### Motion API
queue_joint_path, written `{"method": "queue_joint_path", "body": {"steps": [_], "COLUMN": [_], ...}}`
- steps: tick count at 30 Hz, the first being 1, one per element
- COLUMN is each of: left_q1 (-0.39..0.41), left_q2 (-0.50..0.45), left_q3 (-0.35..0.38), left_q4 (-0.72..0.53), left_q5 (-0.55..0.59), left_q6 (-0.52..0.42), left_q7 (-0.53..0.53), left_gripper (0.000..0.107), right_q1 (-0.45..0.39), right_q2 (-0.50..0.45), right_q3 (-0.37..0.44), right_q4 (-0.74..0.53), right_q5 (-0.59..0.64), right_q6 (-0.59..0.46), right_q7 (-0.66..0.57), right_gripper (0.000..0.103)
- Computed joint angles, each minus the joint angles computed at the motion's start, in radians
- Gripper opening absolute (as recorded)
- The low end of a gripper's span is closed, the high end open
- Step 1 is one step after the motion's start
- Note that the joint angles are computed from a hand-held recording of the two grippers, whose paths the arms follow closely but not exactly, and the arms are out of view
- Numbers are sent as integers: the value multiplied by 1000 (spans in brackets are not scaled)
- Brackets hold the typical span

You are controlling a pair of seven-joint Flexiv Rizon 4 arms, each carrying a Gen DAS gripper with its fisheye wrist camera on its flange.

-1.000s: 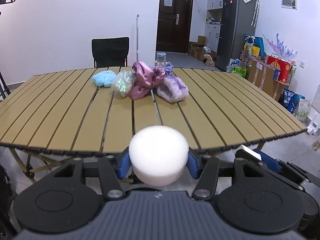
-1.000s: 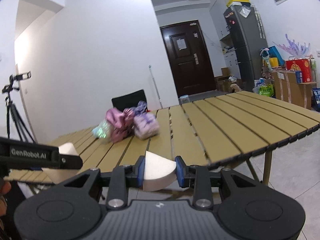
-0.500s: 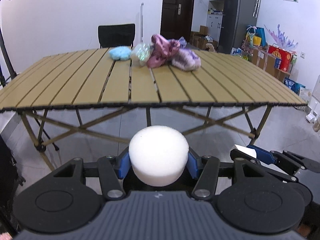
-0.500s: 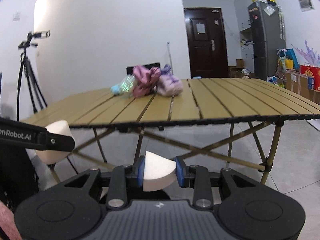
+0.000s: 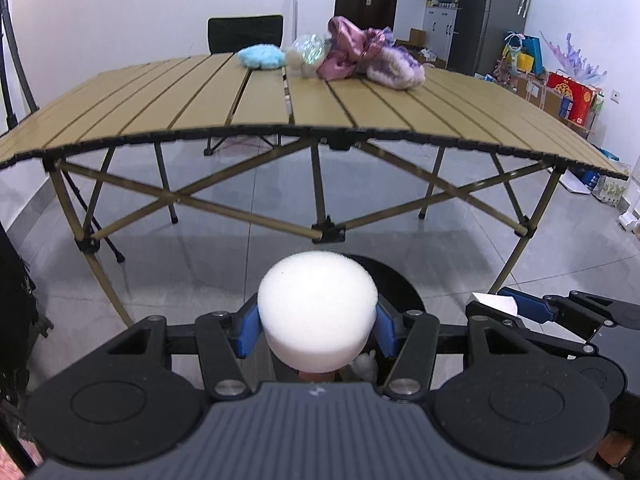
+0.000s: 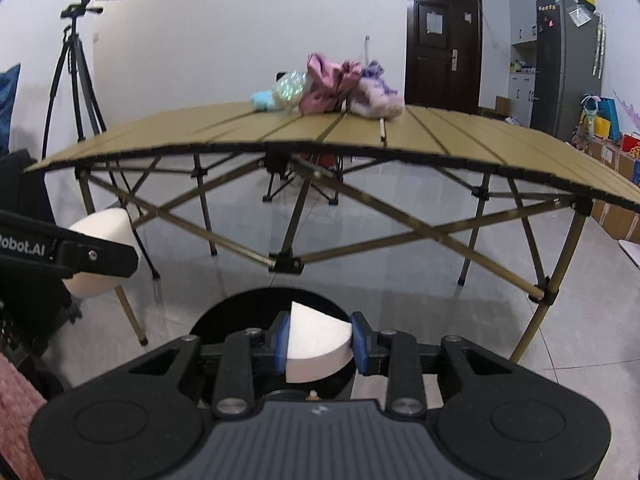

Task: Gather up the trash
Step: 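Carry the foam wedge and foam cylinder down over the black bin with both tools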

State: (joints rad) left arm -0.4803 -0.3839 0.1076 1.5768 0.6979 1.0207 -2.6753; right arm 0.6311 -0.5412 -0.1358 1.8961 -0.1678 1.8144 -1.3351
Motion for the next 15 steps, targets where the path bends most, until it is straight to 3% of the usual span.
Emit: {"method": "queue_joint_path", "body": {"steps": [15], "left_q1": [25], "left_q2": [-40], "left_q3": [5], "left_q4": [56], "left_q5": [-90], "left_q6": [20], "left_q7": [37], "left_gripper": [57], "right_q1": [-13], "right_q2": [-11], "right_q3": [18], "right_q4": [14], "right_q5": [-94], "right_q6": [-112], "right_q7": [19], "right_gripper": [30]}}
